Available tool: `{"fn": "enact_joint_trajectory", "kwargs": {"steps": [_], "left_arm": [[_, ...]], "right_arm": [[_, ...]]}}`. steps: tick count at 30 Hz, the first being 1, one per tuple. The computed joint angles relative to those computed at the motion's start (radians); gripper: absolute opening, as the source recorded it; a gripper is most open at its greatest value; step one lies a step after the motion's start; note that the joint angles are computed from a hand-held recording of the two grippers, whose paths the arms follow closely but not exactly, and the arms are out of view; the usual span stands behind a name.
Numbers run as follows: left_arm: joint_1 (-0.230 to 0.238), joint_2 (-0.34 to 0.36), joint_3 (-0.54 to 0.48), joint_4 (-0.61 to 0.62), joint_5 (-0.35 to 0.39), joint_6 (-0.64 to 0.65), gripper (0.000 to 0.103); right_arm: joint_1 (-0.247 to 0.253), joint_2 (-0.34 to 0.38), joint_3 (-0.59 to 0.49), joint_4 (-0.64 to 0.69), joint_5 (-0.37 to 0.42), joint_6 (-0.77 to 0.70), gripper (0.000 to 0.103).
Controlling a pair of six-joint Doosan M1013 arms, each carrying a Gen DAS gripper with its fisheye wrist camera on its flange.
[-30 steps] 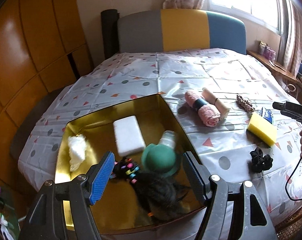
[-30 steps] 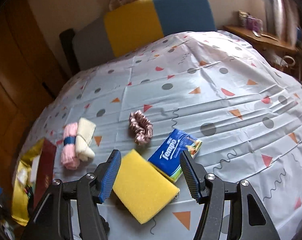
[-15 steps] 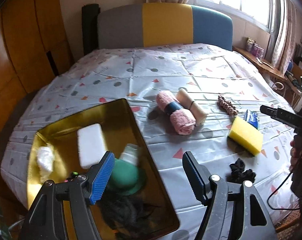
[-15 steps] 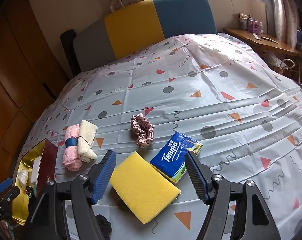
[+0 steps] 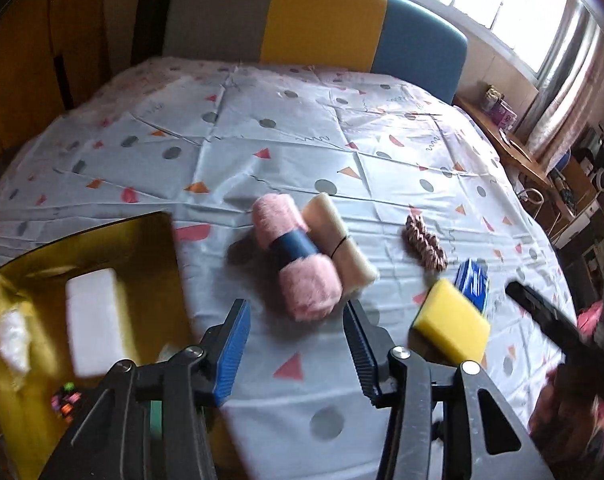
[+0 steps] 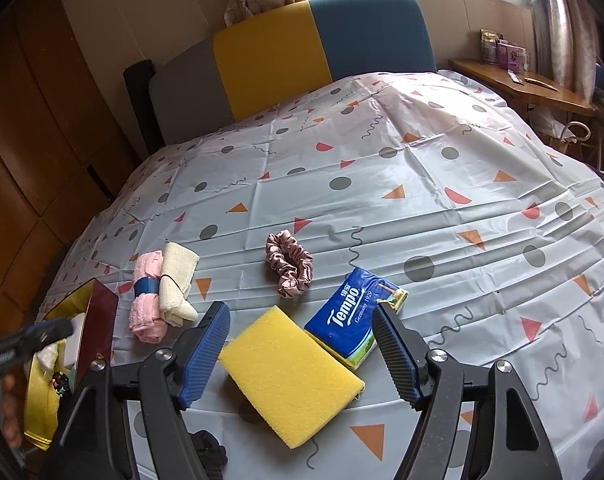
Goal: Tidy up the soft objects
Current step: 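Grasp the pink rolled towel with left gripper while right gripper moves toward the Tempo pack, then grasp the blue Tempo tissue pack with the right gripper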
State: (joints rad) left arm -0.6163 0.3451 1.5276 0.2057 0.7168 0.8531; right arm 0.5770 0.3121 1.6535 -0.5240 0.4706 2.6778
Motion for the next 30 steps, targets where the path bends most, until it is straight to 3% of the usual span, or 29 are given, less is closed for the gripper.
{"fn": "enact_joint_trajectory", "kwargs": {"steps": [2,5,10,17,20,30], "left_arm": [[0.009,0.036,-0.039,-0.020,0.027,0.007,0.041],[0.027,0.098,-0.102,-0.048,0.079,-0.008,0.041],[0.048,0.159,-0.159,-0.094,0.102,-0.007,0.041],[0.046,0.222,-0.218,-0.092,0.165,0.022,0.045],[0.024,0.219,-0.211,-0.018,0.162,0.037,0.036],[-0.009,0.119,-0.095,-0.013,0.121,0.035,0.035]], "right_arm": [[-0.001,-0.001,0.001,0.003,-0.005,0.000,0.074],[-0.005,-0.004,0.004,0.004,-0.016,0.010,0.075],[-0.015,-0.015,0.017,-0.012,-0.036,0.062,0.076],[-0.030,-0.022,0.029,0.010,-0.063,0.087,0.077],[-0.029,-0.019,0.025,0.003,-0.047,0.089,0.077],[-0.058,-0.037,0.057,-0.032,-0.050,0.244,0.077]]}}
